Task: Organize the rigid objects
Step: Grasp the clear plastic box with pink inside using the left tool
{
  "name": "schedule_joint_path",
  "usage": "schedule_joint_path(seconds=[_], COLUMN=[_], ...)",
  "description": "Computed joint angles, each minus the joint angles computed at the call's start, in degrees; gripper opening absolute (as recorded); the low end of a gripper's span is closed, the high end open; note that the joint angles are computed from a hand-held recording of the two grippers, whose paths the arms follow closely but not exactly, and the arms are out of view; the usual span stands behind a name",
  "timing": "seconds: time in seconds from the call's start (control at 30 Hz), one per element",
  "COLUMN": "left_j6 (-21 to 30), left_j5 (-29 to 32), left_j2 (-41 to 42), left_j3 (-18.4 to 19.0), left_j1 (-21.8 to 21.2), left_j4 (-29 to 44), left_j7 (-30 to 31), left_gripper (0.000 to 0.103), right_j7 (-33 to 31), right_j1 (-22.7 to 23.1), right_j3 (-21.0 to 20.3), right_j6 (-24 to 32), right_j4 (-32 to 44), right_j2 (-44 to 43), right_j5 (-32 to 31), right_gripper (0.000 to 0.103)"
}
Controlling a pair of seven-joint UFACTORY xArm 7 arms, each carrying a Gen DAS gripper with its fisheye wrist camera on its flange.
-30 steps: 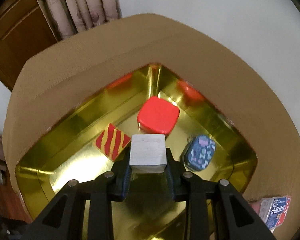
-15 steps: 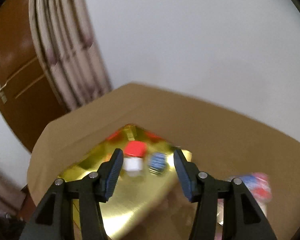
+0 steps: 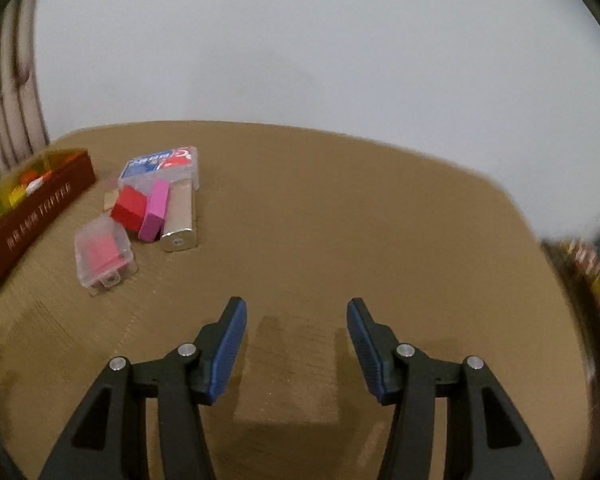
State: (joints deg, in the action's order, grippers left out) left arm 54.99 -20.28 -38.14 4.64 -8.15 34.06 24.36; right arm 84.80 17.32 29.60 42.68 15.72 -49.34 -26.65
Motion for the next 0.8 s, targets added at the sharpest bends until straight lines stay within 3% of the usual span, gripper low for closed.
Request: schedule_joint_path(seconds=[0.1, 0.33, 0.63, 0.73, 0.8], left_j6=[-2.6, -0.2, 1.4, 0.5, -0.7], left_j5=[-1.0, -4.5, -4.9, -3.1, -2.8], left_j2=[7.0, 21.3, 28.6, 29.3, 30.0], left_j3=[-3.0, -4.2, -6.2, -7.1, -7.5], left_j1=[-1.2, -1.5, 0.2, 0.1, -0.1], left_j4=[3.5, 12.9, 18.6, 19.2, 19.3], left_j7=[-4.2, -12.7, -21.4, -23.9, -25.6], left_gripper=[0.07, 0.07, 0.07, 0.074, 0.079], right_j7=[1.0, 0.5, 0.0, -0.5, -1.6], right_j1=[-0.1, 1.1, 2.6, 2.3, 4.5], right_j3=[-0.3, 0.3, 0.7, 1.0, 0.1], right_j6=[-1.4, -3.8, -6.3, -6.9, -4.8], right_j4=[-1.4, -3.7, -6.6, -6.6, -7.3], right_j2=[-1.3, -5.8, -10.1, -10.3, -12.8], right_j5=[-0.3, -0.3, 1.4, 1.6, 2.9], right_gripper=[0.054, 0.054, 0.054, 0.054, 0.054])
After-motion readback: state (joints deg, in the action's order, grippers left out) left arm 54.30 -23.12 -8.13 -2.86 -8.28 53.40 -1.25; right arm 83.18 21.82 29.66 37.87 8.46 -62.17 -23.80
